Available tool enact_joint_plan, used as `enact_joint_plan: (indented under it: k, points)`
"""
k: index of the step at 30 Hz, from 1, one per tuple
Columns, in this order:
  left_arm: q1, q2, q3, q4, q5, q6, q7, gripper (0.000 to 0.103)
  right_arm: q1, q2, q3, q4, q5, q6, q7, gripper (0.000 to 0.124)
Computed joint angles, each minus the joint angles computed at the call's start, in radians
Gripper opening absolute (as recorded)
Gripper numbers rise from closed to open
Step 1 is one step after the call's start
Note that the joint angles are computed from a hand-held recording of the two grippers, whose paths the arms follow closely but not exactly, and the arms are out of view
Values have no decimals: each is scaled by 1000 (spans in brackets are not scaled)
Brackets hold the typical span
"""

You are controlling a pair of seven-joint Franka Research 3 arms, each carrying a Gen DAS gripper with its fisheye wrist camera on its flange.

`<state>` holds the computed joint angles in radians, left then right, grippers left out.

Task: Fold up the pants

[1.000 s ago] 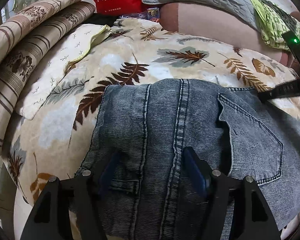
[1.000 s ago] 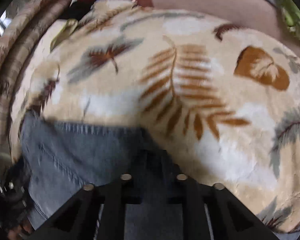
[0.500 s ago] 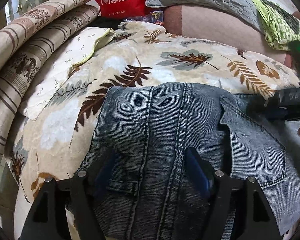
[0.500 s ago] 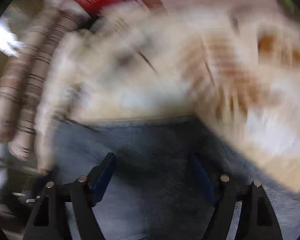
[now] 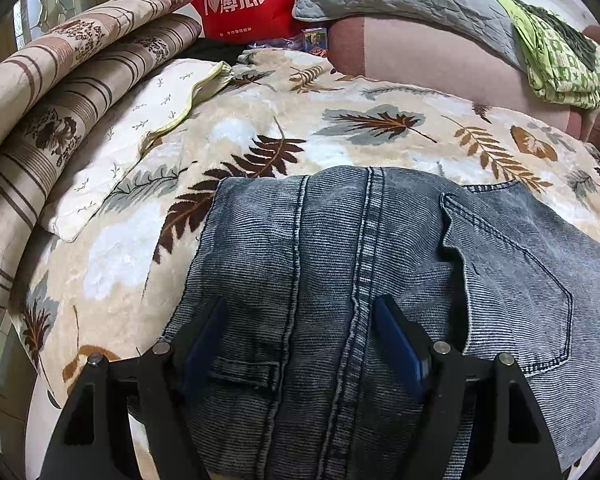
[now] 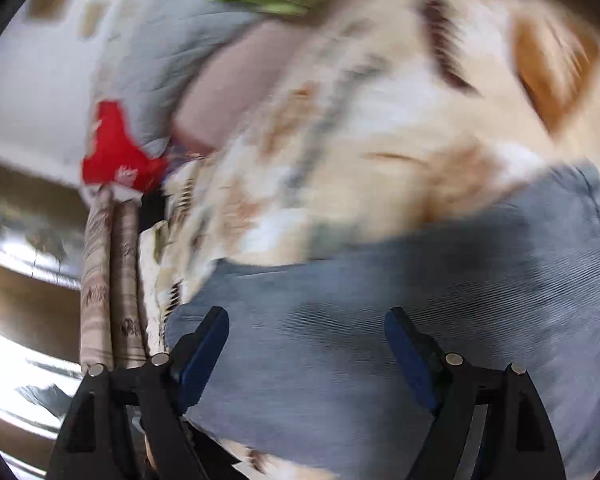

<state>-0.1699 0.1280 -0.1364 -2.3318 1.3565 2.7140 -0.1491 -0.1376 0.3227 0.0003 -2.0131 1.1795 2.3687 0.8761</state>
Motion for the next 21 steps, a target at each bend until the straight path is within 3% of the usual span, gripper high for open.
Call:
enact_joint_plan:
  k: [1, 3, 4, 6, 7, 8, 9, 11, 15, 18, 21]
  points:
    - [-1, 0, 0, 0, 5, -4, -2, 77, -14, 43, -18, 21, 29, 31, 25, 72]
    - [-2, -1, 0, 0, 10, -8, -3, 78, -103, 64, 5, 23, 230, -34, -17, 72]
    - [-1, -1, 0, -1, 9, -6, -2, 78, -112, 39, 2, 3, 273, -36, -34, 73]
    - [-3, 2, -1, 2, 7, -14, -4, 79, -108, -25, -10, -39, 332, -54, -192, 79]
    - [-5, 4, -2, 5, 6, -23, -6, 80, -90, -37, -21, -48, 343, -29, -241, 82]
    - [-6, 7, -3, 8, 0, -30, -5, 80, -37, -26, -54, -36, 284, 52, -220, 88]
    - [-6, 7, -3, 10, -10, -31, 0, 80, -18, 21, -69, -15, 193, 111, -130, 84]
    - [-5, -2, -6, 8, -57, -37, 41, 80, -86, 45, -24, 7, 222, 87, -94, 84]
    - [-16, -71, -20, -15, -54, -51, 11, 80, -107, -140, -44, -145, 320, 48, -192, 84]
    - [-23, -115, -46, -15, -13, 22, -21, 80, -71, -305, -98, -322, 298, 75, -208, 84]
    - [-42, -76, -72, 40, -24, 130, 19, 80, -59, -399, -152, -479, 314, 81, -178, 84]
